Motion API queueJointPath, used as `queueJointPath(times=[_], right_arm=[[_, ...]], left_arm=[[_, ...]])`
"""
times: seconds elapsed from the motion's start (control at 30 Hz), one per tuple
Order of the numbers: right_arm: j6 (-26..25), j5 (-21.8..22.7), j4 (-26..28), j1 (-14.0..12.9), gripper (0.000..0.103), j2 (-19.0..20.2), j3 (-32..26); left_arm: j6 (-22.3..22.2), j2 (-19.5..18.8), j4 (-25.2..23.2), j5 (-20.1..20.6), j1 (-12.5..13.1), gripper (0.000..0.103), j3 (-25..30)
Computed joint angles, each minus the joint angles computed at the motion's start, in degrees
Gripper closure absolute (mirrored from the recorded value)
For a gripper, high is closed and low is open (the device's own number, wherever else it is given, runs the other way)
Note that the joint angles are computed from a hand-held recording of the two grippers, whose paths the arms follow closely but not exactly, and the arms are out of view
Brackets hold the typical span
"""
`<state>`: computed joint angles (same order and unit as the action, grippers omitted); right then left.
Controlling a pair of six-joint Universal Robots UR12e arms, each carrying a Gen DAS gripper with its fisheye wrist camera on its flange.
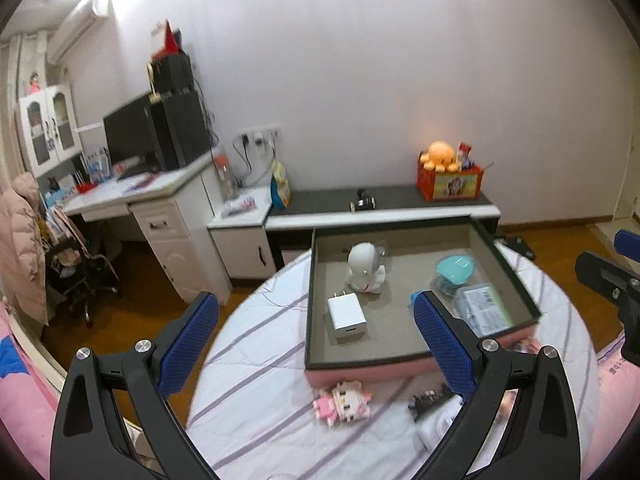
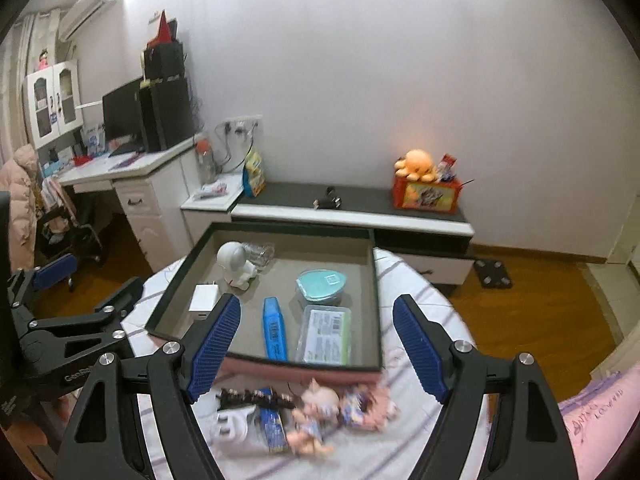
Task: Organize rigid objects
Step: 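Withdraw both tools from the box back over the bed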
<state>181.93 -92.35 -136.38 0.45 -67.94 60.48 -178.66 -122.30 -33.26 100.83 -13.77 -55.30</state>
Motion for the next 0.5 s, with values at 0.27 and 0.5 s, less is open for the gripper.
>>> queueJointPath(times=[0.27, 0.5], right_arm=[[0.63, -2.09, -7.86, 0.99, 0.022, -7.47, 8.91], [0.13, -4.23, -15.13, 1.93, 0.019, -11.95, 14.35]], left_arm=[[-0.63, 7.95, 10.43, -0.74, -0.16, 0.001, -11.04], [-0.39, 11.88, 18.21, -0.27, -0.44, 0.000, -16.79]])
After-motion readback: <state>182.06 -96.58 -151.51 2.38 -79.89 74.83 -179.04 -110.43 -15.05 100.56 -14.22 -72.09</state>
